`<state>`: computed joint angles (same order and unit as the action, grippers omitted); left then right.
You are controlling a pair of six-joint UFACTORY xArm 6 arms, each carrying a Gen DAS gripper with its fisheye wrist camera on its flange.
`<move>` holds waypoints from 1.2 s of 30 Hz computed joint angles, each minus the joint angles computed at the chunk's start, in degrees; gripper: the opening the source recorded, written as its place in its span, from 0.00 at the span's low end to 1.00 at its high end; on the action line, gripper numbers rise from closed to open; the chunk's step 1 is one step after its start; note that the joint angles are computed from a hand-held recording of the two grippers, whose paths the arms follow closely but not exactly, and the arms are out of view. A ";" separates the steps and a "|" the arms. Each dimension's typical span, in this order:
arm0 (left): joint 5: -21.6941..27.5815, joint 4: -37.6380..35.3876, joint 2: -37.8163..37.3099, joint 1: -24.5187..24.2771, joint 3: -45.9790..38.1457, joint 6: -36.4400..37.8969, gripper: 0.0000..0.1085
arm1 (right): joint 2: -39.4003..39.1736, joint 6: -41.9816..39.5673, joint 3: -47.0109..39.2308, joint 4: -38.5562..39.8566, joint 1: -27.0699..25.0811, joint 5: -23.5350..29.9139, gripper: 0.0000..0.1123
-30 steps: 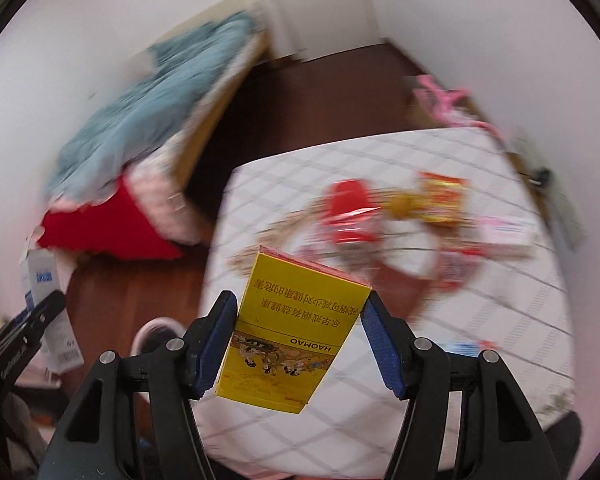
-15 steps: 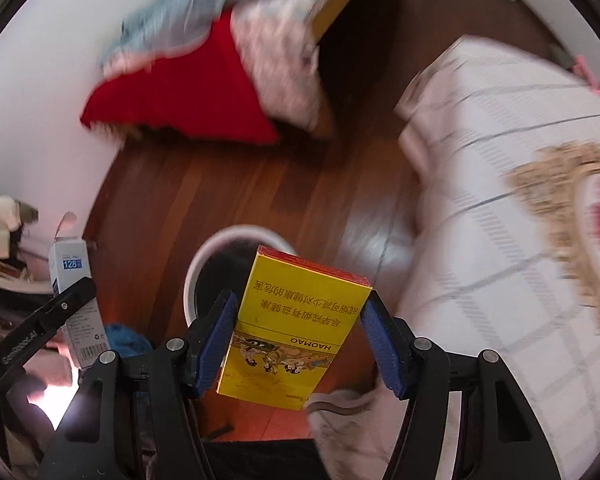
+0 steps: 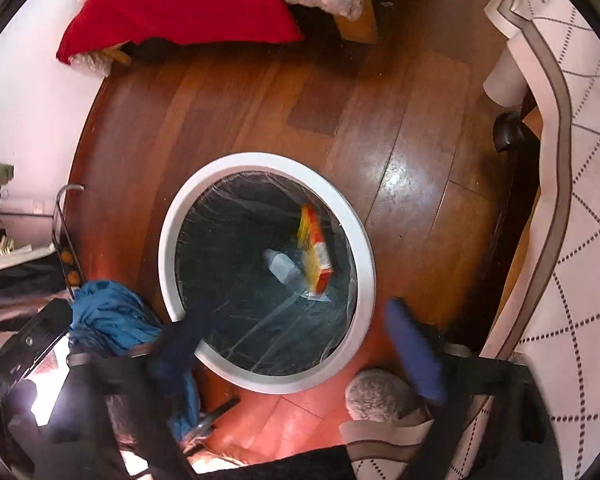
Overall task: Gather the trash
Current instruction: 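Carry both boxes over the white bin and open both tools to drop them, then move both tools back toward the table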
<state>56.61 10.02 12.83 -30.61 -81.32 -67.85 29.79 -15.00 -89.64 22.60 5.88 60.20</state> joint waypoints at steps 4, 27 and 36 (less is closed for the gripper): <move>3.58 2.93 -0.58 -1.65 0.00 -2.39 0.93 | -3.37 -0.98 3.16 -5.84 1.11 -2.24 0.92; 16.30 12.89 -6.73 -13.65 -6.78 -8.47 0.93 | -31.76 -11.53 22.72 -6.54 -3.22 -5.14 0.92; 25.10 20.43 -6.04 -20.52 -17.36 -9.79 0.93 | -42.33 -17.67 22.03 4.92 -9.81 3.97 0.92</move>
